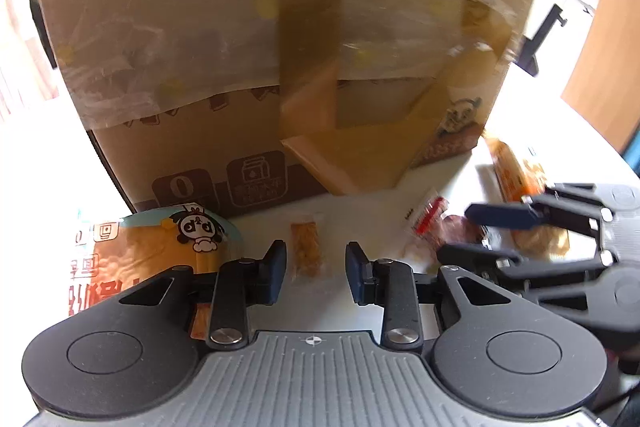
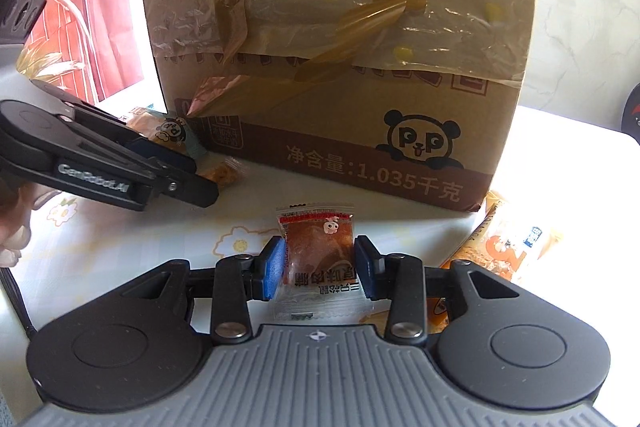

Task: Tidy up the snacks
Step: 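Close the right tool on the red-brown packet while the left tool reaches the small brown snack, then close the left tool on the small brown snack and lift both over the box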

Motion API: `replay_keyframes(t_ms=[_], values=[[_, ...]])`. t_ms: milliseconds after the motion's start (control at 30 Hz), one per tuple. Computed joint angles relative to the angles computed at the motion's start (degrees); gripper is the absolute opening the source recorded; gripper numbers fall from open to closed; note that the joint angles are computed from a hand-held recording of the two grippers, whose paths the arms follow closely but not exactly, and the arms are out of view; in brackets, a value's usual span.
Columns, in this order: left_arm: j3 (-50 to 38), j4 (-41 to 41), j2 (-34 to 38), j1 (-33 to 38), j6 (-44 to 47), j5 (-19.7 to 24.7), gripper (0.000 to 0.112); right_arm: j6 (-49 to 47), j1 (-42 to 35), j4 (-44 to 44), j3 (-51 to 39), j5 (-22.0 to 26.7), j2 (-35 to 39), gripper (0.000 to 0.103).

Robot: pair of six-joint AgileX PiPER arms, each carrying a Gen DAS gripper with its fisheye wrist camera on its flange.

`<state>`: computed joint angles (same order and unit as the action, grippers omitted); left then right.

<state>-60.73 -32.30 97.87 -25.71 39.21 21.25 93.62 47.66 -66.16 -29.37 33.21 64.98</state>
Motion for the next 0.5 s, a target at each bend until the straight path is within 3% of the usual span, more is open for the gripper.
replay_keyframes(t_ms=[167, 200, 300, 400, 500], values=[[-1.9, 2.4, 2.2, -0.4, -5.6, -0.7, 0.033, -0.4, 0.0, 0.3, -0.2, 0.1, 0.1, 0.04], [-1.6, 4.1, 2.1, -0.8, -7.2, -1.3, 0.02, -0.4, 0.0, 0.3, -0.2, 0.1, 0.1, 0.04], [0.7, -0.8, 1.2, -0.8, -1.4, -3.0, 0.017, -0.4, 0.0, 0.3, -0.2, 0.1, 0.1, 0.04], [2.5, -0.5, -0.4, -1.3, -1.4, -3.9, 0.017, -0.4, 0.0, 0.3, -0.2, 0.1, 0.1, 0.04], [5.0, -7.1, -3.5, -0.2, 5.0, -3.1, 0.017, -0.5, 0.0, 0.6, -0.1, 0.0, -0.2, 0.04]])
